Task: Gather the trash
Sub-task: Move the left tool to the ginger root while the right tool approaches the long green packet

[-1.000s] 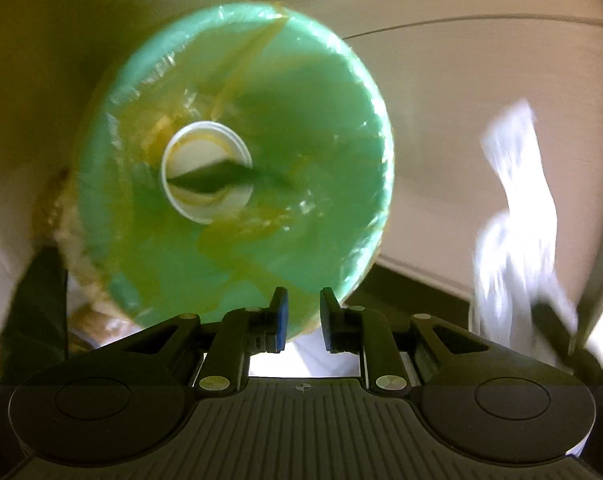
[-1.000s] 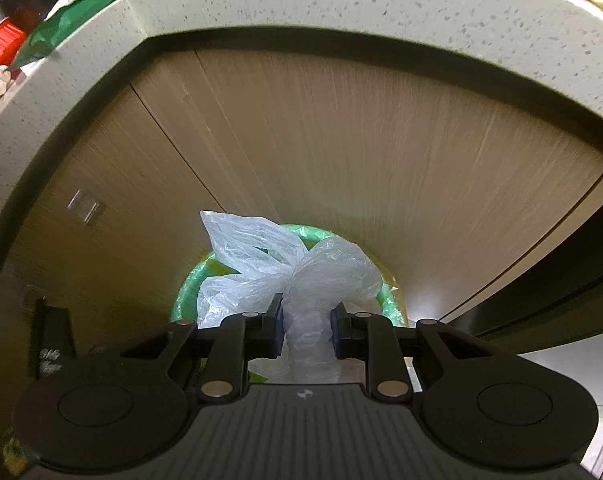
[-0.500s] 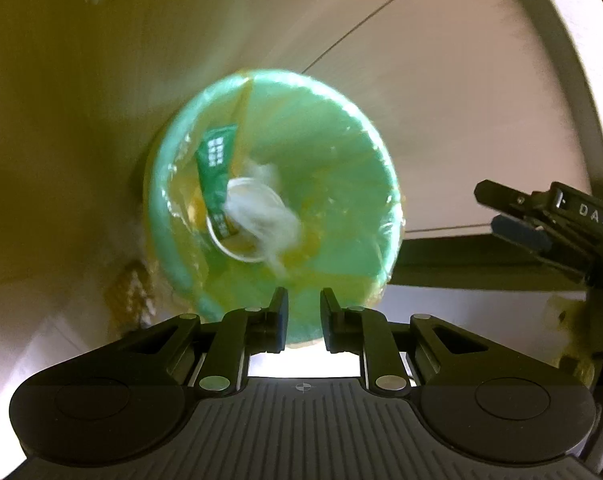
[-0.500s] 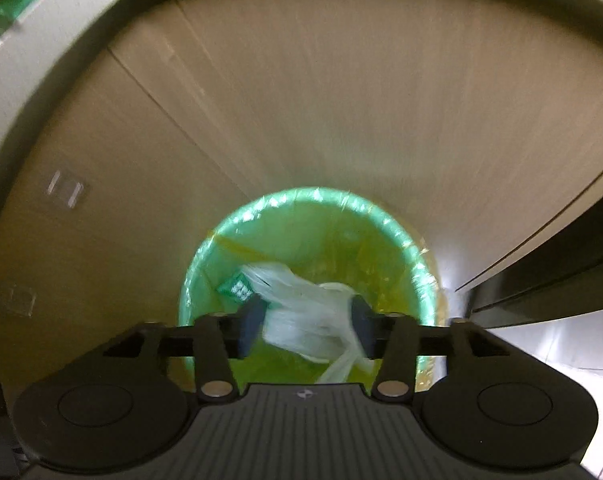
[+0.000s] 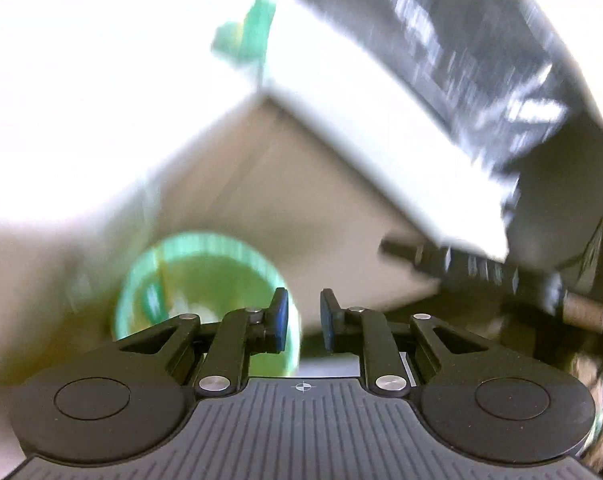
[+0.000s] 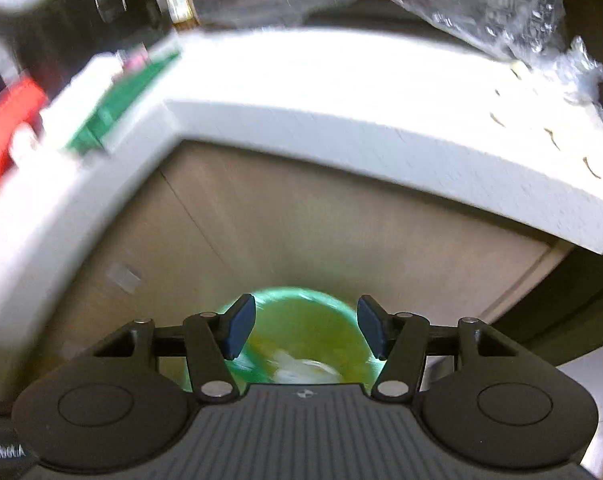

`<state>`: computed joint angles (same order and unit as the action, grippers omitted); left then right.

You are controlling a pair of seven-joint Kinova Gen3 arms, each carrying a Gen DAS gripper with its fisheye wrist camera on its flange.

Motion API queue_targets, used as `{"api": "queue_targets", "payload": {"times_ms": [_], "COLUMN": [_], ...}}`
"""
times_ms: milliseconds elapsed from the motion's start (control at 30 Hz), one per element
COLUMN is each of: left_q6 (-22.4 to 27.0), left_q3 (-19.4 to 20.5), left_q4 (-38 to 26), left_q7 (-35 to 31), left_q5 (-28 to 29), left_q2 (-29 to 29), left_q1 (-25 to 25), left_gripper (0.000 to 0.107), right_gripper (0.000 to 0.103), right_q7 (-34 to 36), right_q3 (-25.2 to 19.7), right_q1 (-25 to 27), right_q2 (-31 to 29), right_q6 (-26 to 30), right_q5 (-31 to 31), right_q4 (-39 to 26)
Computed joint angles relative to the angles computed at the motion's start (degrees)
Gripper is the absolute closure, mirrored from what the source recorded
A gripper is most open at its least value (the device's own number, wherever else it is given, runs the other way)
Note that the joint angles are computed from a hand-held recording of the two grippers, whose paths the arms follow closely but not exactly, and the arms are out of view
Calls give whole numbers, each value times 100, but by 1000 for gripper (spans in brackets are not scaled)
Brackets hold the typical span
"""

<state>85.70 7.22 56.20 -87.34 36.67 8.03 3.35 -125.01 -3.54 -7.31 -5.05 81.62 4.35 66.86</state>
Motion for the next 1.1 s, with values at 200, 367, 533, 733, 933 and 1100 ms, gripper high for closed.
{"api": "queue_targets", "payload": {"times_ms": [200,367,533,733,933,1100], "left_q6": [-649,-871,-1261,-2127,-2126,-1675], "left_q3": [-167,-196,-228,47,-398,-301], "left_q4": [-767,-648,-344,-149,-300,-720], "left_q7": [-173,-232,-346,349,1599,1966], "left_q5": [-405,-246,-123,-907,-1948,-2791], "left_q2": [87,188,140,-42,-79,104], "left_q1": [-227,-594,-765,-868,-44,260], "left_gripper": [88,88,87,88,87,87], "right_gripper": [42,42,42,34,34,32], "right_q7": [176,384,590,1154,1954,2489], "right_q3": [649,708,61,57,116,85], "right_q1": [-755,-1655,-1548,-1400,-1402,-828], "right_q2": [226,797,1309,1357,1073,1203], "right_q6": [-407,-106,206,-302,-1124,-1336], "right_q5": [-671,407,1382,1341,1814,911], "right_q4": [-945,-1982,-2738,-2779,-1762,-1810]}}
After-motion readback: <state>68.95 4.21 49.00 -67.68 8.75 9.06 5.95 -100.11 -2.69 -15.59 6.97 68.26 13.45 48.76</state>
